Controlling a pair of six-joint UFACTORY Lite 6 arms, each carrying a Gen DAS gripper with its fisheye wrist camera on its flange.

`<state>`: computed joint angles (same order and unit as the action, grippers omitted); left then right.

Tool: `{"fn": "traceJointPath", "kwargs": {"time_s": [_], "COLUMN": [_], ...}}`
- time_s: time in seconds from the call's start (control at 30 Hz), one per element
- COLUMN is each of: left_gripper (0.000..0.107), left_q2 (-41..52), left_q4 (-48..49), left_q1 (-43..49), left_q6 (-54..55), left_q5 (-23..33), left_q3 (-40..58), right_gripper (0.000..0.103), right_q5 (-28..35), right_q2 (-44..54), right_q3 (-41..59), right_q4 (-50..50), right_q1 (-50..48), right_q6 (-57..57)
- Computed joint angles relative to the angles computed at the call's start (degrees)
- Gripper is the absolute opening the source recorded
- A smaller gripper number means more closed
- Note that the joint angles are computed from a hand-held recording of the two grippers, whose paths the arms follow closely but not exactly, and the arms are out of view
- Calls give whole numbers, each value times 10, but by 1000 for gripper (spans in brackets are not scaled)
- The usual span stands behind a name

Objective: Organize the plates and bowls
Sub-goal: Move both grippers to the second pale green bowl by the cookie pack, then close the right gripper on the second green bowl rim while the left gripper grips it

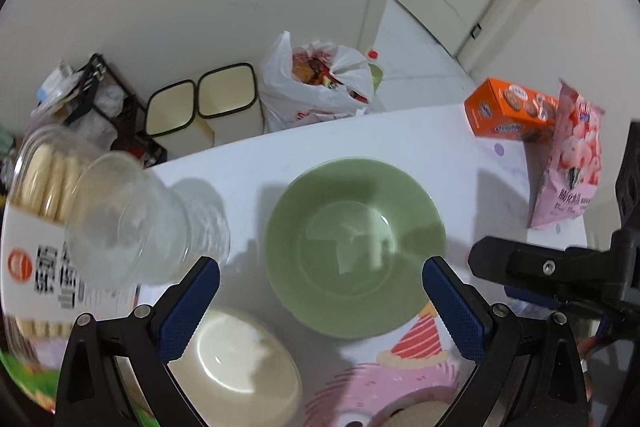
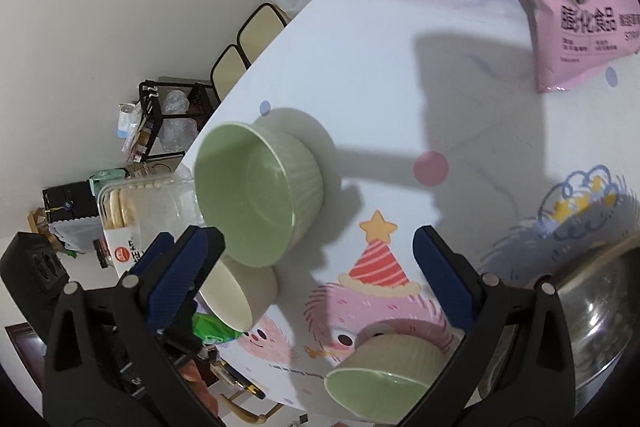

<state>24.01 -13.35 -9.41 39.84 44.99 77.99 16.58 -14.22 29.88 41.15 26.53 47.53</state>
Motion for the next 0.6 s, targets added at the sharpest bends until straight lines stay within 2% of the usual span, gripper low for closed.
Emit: {"fn": "traceJointPath", "kwargs": {"time_s": [0.2,0.3,0.43,0.6], "left_gripper": [103,103,103,101], "left_q2": [52,49,50,62], "left_q4": [19,28,44,32], "left_q1": [-16,-26,-41,-44], "left_q6": [1,7,2,13], "left_q5": [0,-25,-24,-6], "left_q3": [39,27,26,43], "right_gripper": [102,102,101,80], "right_q5": [14,18,32,39], "right_q2": [60,96,139,170], "right_q3": [25,44,70,92], "right_q4": [157,175,186,204], "right_q1": [-45,-54,-68,-77], "right_q6": [-185,-217,-252,-291]}}
